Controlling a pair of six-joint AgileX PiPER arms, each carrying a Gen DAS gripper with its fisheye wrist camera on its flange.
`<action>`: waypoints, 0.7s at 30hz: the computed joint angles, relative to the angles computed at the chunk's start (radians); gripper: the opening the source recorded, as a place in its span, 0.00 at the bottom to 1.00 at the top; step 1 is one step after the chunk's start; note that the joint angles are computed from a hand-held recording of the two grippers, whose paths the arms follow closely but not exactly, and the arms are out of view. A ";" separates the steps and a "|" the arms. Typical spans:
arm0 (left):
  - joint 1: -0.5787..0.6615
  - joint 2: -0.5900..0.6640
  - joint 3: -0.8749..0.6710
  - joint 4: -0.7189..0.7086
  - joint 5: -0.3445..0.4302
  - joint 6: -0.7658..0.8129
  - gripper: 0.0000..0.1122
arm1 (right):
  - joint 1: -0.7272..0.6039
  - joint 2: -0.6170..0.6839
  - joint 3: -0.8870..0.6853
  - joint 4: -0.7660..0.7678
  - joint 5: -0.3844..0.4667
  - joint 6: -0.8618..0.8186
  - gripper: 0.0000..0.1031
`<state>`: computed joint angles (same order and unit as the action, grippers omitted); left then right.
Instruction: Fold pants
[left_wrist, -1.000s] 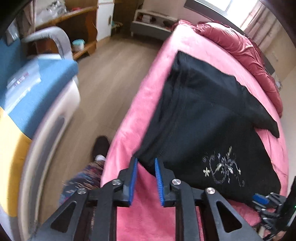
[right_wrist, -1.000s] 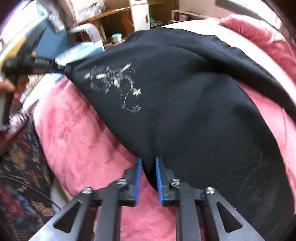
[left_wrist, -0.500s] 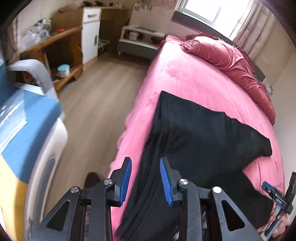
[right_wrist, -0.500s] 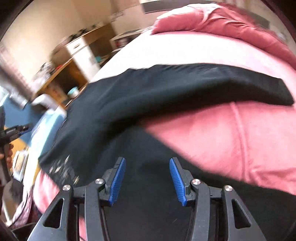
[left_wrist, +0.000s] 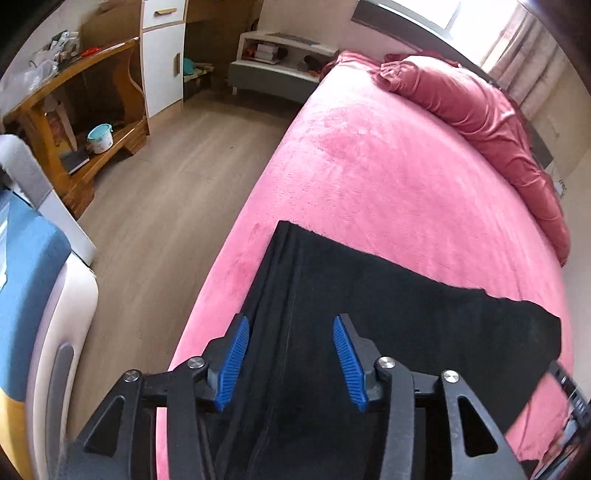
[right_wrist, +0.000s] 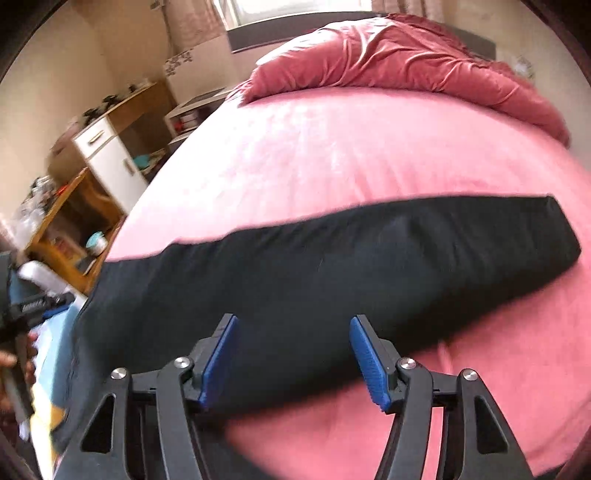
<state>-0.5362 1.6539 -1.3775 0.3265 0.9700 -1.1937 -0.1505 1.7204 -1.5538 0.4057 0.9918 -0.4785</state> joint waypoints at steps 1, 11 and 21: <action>0.011 0.022 -0.015 0.001 -0.005 0.006 0.44 | 0.024 0.044 -0.055 -0.040 -0.007 0.046 0.62; 0.079 0.197 -0.138 -0.006 -0.010 0.104 0.30 | 0.144 0.410 -0.525 -0.318 0.097 0.290 0.61; 0.085 0.189 -0.139 -0.014 -0.069 0.158 0.07 | 0.125 0.506 -0.677 -0.252 0.184 0.230 0.04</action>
